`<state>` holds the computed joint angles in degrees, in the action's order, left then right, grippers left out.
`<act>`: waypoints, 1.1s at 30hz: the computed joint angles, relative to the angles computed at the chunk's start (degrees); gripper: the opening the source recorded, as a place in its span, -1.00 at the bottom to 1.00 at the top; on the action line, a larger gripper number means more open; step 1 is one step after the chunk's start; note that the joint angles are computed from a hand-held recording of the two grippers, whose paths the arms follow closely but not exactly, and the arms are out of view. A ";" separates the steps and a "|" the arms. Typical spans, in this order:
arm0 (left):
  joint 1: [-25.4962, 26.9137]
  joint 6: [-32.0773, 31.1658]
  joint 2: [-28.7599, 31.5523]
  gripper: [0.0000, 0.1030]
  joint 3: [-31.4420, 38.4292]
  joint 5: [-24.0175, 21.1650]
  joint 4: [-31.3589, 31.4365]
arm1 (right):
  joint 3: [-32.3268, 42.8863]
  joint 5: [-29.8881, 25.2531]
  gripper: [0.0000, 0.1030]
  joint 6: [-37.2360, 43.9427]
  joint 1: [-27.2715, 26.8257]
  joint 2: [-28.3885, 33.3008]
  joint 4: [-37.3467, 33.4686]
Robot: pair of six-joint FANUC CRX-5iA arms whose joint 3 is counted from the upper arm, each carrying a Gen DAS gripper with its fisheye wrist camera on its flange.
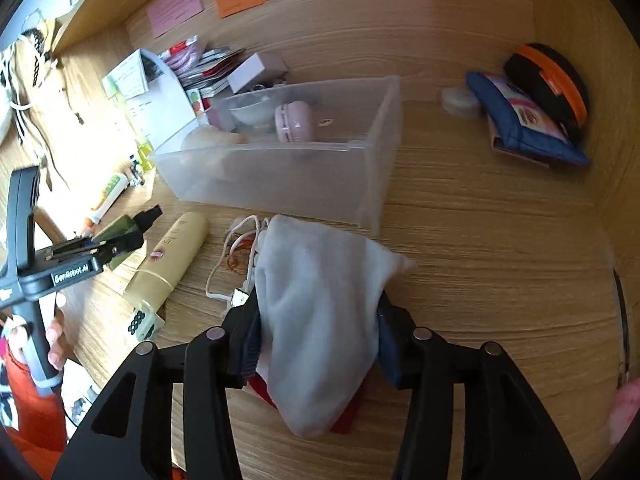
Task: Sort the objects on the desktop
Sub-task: 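Lift the white pouch with the right tool, pulling its cord free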
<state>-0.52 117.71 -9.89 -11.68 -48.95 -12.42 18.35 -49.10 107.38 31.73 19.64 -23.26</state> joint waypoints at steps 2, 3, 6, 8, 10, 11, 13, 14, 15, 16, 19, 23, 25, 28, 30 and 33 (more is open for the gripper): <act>0.27 -0.23 -0.57 -0.21 -0.64 0.31 0.48 | 0.25 0.15 -0.13 -0.60 -0.01 0.08 0.69; 0.43 -0.26 -0.81 -0.21 -0.88 0.41 0.64 | 0.33 0.30 -0.13 -0.99 0.11 0.11 1.18; 0.80 -0.37 -1.52 -0.21 -1.57 0.82 1.12 | 0.15 1.29 -0.14 -1.28 0.87 -0.05 2.87; 0.91 -0.36 -1.95 -0.21 -1.85 1.07 1.21 | -0.51 2.49 -0.15 -1.81 1.54 -0.42 4.57; 0.87 -0.61 -2.19 -0.21 -1.98 1.37 1.44 | -1.63 4.51 -0.23 -1.97 2.10 -1.21 5.62; 0.77 -0.68 -2.32 -0.21 -1.94 1.47 1.37 | -2.31 5.53 -0.26 -2.12 2.55 -1.65 6.76; 0.73 -1.29 -2.56 -0.21 -2.00 1.83 1.50 | -4.18 8.25 -0.30 -2.58 3.42 -2.81 9.01; 0.60 -1.32 -2.70 -0.21 -1.94 2.00 1.42 | -4.76 9.13 -0.31 -2.51 3.67 -3.31 9.62; 0.52 -1.37 -2.73 -0.21 -1.86 2.10 1.45 | -4.89 9.45 -0.32 -2.03 3.72 -3.70 9.45; 0.40 -1.48 -2.85 -0.21 -1.80 2.33 1.52 | -4.61 9.31 -0.32 -1.42 3.54 -3.89 8.64; 0.31 -2.10 -3.43 -0.21 -1.94 3.21 2.08 | -1.79 6.67 -0.32 2.02 1.79 -3.83 2.92; 0.19 -2.54 -3.91 -0.21 -2.05 3.78 2.67 | 6.53 -4.85 -0.32 6.71 -3.08 -0.51 -9.77; -0.02 -2.24 -4.00 -0.21 -2.04 3.87 2.57 | 11.68 -12.45 -0.32 6.59 -5.85 2.84 -15.65; -0.34 -1.98 -4.02 -0.21 -2.13 3.90 2.38 | 15.35 -17.76 -0.32 3.00 -6.32 6.40 -14.76; -0.61 -1.88 -3.94 -0.21 -1.99 3.78 2.05 | 12.51 -14.26 -0.32 1.30 -4.68 5.38 -9.08; -0.98 -1.75 -3.54 -0.21 -1.51 3.69 1.69 | 6.78 -7.29 -0.33 -0.08 -3.24 2.05 -3.10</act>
